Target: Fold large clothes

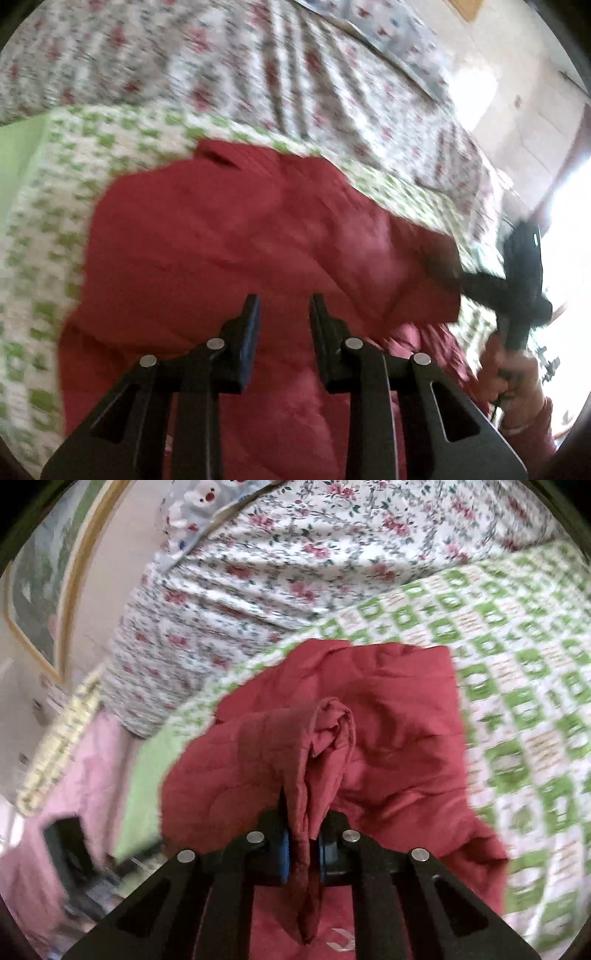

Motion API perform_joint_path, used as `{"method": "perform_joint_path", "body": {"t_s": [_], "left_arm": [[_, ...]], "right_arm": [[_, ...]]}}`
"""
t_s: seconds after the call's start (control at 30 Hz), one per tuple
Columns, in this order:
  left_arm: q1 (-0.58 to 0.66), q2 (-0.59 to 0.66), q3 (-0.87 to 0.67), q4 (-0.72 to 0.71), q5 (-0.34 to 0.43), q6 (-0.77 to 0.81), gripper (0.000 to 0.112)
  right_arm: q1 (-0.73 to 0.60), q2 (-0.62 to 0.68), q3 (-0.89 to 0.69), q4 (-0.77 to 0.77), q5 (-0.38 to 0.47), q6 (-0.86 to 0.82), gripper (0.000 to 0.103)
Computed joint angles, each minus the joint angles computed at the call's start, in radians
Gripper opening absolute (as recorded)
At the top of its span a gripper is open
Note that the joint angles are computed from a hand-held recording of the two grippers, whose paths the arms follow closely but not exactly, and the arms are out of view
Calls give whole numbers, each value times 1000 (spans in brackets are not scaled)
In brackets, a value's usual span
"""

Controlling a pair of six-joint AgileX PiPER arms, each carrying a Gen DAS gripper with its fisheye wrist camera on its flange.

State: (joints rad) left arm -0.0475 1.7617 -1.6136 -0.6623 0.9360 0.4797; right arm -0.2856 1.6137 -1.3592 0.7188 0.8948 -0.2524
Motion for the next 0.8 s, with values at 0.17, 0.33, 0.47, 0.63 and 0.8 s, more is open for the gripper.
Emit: {"method": "perform_joint_path", "body": {"t_s": [0.17, 0.33, 0.47, 0.63, 0.8], "left_arm": [[52, 166, -203, 58, 61, -83, 24], [56, 294, -268, 91, 89, -93, 24], [45, 280, -219, 106, 38, -86, 24], [29, 269, -203, 140, 10, -87, 24], [19, 240, -175, 224, -33, -118, 23]], "right_arm": [[32, 55, 10, -102, -62, 56, 9], [34, 43, 47, -115, -91, 50, 26], [82, -75, 64, -358, -142, 269, 35], [146, -162, 58, -362, -191, 242, 54], [241, -23, -34, -433, -103, 262, 53]]}}
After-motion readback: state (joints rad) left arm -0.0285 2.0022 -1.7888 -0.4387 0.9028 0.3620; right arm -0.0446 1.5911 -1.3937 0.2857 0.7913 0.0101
